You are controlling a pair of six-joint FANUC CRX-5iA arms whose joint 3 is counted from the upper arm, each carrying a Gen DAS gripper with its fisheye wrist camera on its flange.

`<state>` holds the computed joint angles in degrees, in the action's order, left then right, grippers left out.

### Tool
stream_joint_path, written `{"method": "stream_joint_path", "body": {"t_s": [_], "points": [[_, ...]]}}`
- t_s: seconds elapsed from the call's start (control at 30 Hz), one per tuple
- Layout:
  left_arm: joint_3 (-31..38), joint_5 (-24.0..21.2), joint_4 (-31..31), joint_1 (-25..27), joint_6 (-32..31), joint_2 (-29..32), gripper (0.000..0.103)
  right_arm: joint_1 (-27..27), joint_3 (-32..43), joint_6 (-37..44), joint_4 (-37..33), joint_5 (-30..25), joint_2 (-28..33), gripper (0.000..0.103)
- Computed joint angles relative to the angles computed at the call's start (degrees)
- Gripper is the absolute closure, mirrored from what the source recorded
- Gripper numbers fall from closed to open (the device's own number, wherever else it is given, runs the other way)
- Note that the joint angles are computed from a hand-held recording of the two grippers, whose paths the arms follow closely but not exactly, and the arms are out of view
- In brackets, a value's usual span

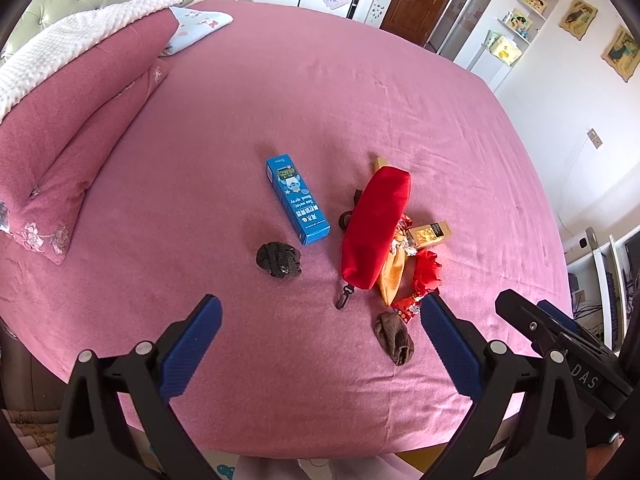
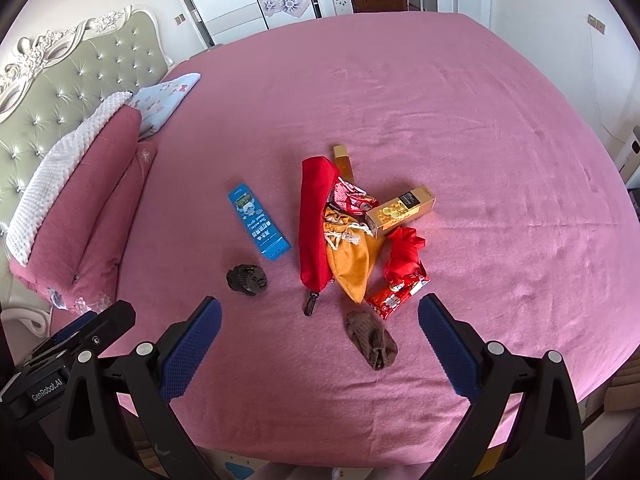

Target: Collect trash

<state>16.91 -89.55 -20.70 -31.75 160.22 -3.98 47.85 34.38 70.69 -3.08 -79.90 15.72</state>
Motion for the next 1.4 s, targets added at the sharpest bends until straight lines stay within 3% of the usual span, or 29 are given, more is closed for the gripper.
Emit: {"method": "stream_joint_path", "body": {"t_s": [0.9,1.4], "points": [[-9.2,4.7,7.1,8.4,-11.8,-6.1,0.004,2.6,-0.5,-8.7,0.6,0.1,0.9,0.008],[-12.4,7.2,10.5,12.1,-10.6,-5.6,0.004,1.2,5.3,-6.4,-1.9,-3.1,5.6,0.008]]}}
